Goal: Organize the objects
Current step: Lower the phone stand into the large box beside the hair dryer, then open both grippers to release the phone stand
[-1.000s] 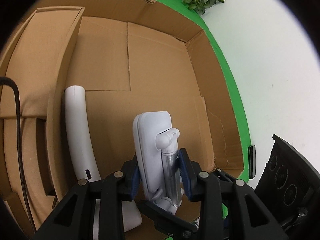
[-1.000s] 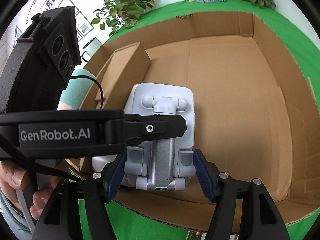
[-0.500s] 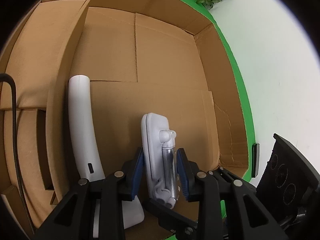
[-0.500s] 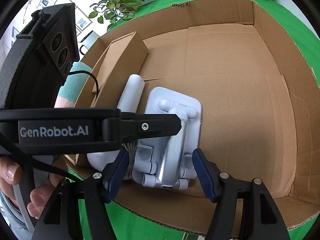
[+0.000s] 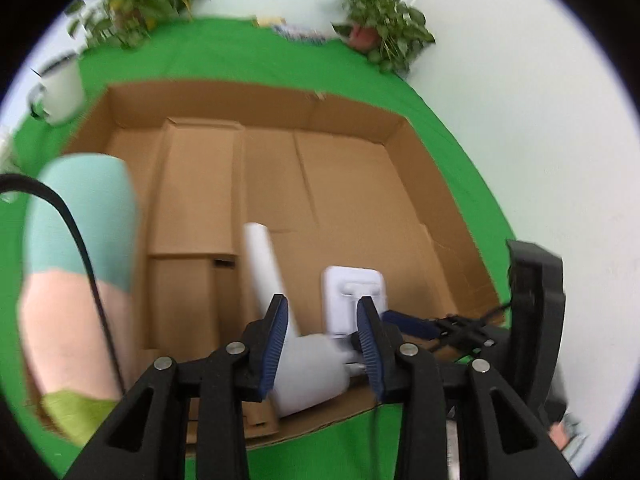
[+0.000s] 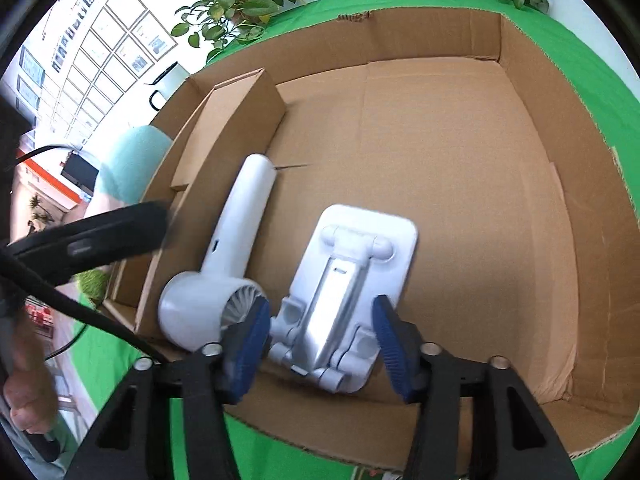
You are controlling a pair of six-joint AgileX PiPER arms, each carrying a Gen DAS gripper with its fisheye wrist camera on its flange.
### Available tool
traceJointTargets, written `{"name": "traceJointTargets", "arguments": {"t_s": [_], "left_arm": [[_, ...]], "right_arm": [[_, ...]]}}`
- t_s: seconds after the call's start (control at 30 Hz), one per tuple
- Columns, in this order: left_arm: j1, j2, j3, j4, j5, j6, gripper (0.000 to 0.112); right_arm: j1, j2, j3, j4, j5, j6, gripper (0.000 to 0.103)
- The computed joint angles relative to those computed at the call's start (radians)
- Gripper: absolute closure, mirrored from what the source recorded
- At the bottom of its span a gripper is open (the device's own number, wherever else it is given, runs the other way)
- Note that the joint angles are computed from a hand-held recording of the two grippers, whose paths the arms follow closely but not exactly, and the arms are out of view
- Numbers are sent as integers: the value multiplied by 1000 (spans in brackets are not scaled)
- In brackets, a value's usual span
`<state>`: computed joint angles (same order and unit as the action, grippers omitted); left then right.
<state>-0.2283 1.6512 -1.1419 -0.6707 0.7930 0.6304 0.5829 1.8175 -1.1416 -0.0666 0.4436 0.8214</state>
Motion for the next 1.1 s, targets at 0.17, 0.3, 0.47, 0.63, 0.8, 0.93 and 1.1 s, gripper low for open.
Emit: {"name": "traceJointTargets", "arguments": {"t_s": [0.17,0.3,0.47,0.63,0.8,0.93,1.1], "left_arm": [[27,-47,94,110,-122,-54,76],[26,-10,66,151,-113,-101,76],[62,-32,122,103,-101,-70,76],[102,-8,125,11,-79,-43,76],[78,-39,161,20,-119,-47,76],[52,-146,263,-39,-234,48,76],[-55,-372,468,52,-555,-24,36]], "right_arm": [[10,44,-79,-48,68,9,64],[20,81,-135,-51,95,2,74],[26,74,-126,-70,97,29,75],[40,66,-94,-113,54,83,72],[136,-1,-46,-469,137,444,30],[287,-75,6,-764,300,756,1],[453,-126,42,-895,505,948,1]]}}
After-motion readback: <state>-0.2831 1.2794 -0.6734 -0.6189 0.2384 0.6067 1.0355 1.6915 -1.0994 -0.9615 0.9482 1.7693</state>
